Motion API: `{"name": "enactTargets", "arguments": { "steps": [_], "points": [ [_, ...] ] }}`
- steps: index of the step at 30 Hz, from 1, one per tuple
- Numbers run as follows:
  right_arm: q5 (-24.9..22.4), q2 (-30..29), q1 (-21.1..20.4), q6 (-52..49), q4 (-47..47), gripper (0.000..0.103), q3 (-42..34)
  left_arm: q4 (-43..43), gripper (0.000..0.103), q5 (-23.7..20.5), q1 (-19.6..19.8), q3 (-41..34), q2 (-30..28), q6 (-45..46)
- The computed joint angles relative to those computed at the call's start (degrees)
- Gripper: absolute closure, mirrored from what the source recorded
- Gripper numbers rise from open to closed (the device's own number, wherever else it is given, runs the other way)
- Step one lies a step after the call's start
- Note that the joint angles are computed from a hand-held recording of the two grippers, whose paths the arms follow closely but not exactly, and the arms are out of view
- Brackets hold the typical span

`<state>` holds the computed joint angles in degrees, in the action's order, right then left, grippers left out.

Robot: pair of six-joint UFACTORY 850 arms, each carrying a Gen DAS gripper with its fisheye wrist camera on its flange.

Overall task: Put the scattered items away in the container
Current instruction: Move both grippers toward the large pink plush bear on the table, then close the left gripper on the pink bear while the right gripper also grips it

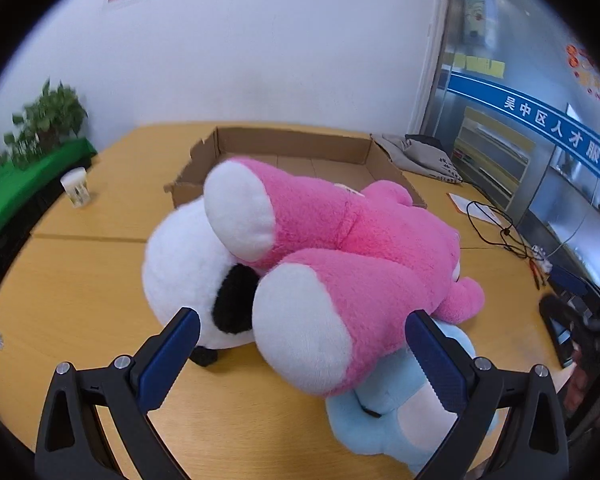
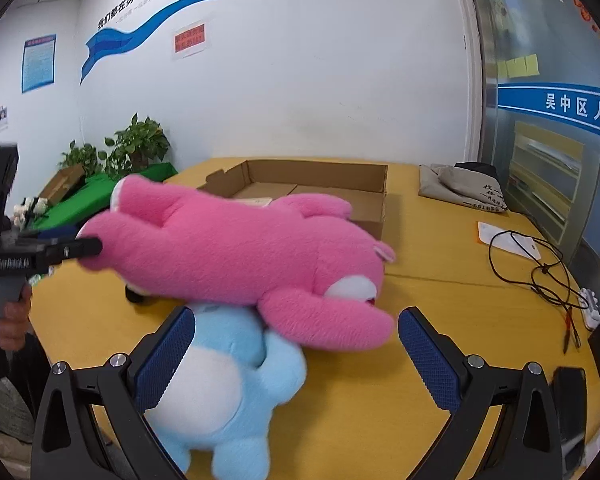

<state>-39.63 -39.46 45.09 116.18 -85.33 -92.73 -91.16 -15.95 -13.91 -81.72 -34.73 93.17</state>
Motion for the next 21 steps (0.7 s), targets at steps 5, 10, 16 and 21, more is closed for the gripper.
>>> {"name": "enactTargets", "arguments": {
  "steps": [5, 10, 16, 21],
  "points": [
    [11.64, -0.42, -8.11, 6.90, -4.22, 0.000, -1.42, 13.57, 0.000, -5.48, 1.45, -5.79, -4.71, -15.91],
    [23.73, -9.04, -15.37, -9.18, 10.62, 0.000, -12.32, 15.58, 0.011, -14.43, 3.33, -8.07, -7.06, -19.30],
    [34.34, -16.29, -19.83, -12.82, 22.50, 0.000, -18.95, 17.06, 0.047, -23.69, 5.31, -9.90, -9.01, -21.85],
    [29.81, -17.01, -17.76, -13.18, 21.53, 0.013, -20.36, 14.98, 0.058, -28.73, 6.88, -11.05, -10.03, -19.71]
  ]
}}
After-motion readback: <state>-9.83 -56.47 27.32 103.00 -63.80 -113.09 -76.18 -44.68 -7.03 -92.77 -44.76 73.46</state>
